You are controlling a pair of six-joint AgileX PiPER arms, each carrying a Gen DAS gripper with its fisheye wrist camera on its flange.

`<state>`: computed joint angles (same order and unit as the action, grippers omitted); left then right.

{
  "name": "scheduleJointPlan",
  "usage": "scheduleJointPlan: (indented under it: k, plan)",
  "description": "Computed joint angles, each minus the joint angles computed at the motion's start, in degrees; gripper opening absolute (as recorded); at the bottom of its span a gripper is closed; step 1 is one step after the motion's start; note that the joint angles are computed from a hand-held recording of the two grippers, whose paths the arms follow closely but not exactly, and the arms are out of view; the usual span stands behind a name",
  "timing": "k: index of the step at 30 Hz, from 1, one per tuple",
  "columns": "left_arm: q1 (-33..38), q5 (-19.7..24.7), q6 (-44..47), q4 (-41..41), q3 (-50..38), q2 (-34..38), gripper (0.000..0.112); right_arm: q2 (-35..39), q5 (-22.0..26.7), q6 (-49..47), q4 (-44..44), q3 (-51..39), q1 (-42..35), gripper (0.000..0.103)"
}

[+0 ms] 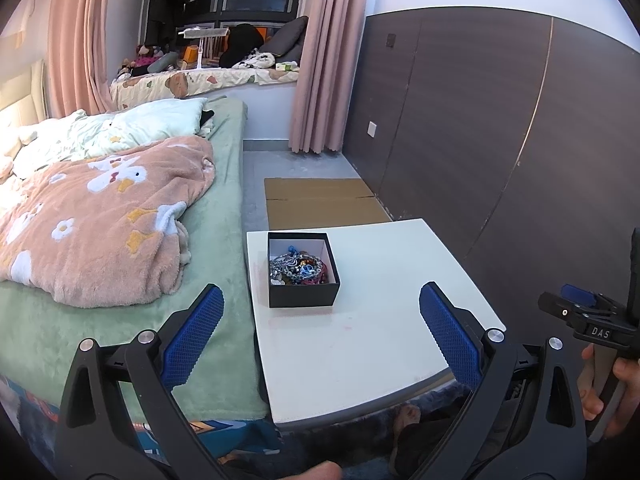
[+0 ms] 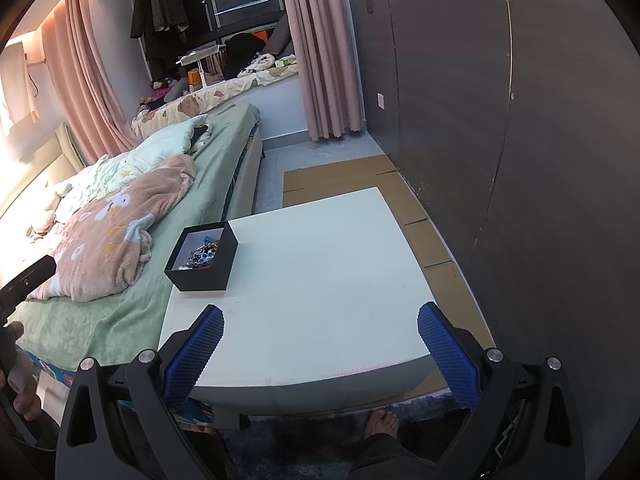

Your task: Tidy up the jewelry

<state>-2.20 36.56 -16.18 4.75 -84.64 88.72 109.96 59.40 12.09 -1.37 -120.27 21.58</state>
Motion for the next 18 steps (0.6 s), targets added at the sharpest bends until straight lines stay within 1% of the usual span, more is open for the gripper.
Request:
scheduleJointPlan:
  k: [4, 6, 9, 15, 18]
  plan:
    - [-1.11, -3.11, -3.75, 4.45, 2.10, -1.50, 0.098, -0.05, -0.18, 0.00, 0.33, 0.29, -0.25, 0.095]
    - [-1.44, -3.52, -5.03, 5.94, 2.42, -1.69, 0.098, 0.06, -0.06, 0.01, 0.24, 0.20, -0.28, 0.095]
    - [-1.15, -3.25, -3.29, 4.29, 2.15, -1.31, 0.098, -0.08, -0.42, 0.23, 0.23, 0.92, -0.28, 0.095]
    - [-1.82, -1.74, -2.67, 4.51, 1.80, -0.37, 0.098, -0.31, -0.87, 0.56, 0.05, 1.86, -0.02, 0.095]
    - [-1.81, -1.15, -1.79, 3.70, 1.38, -0.13, 0.098, -0.80, -1.83, 1.19, -0.35, 3.54, 0.38, 0.095]
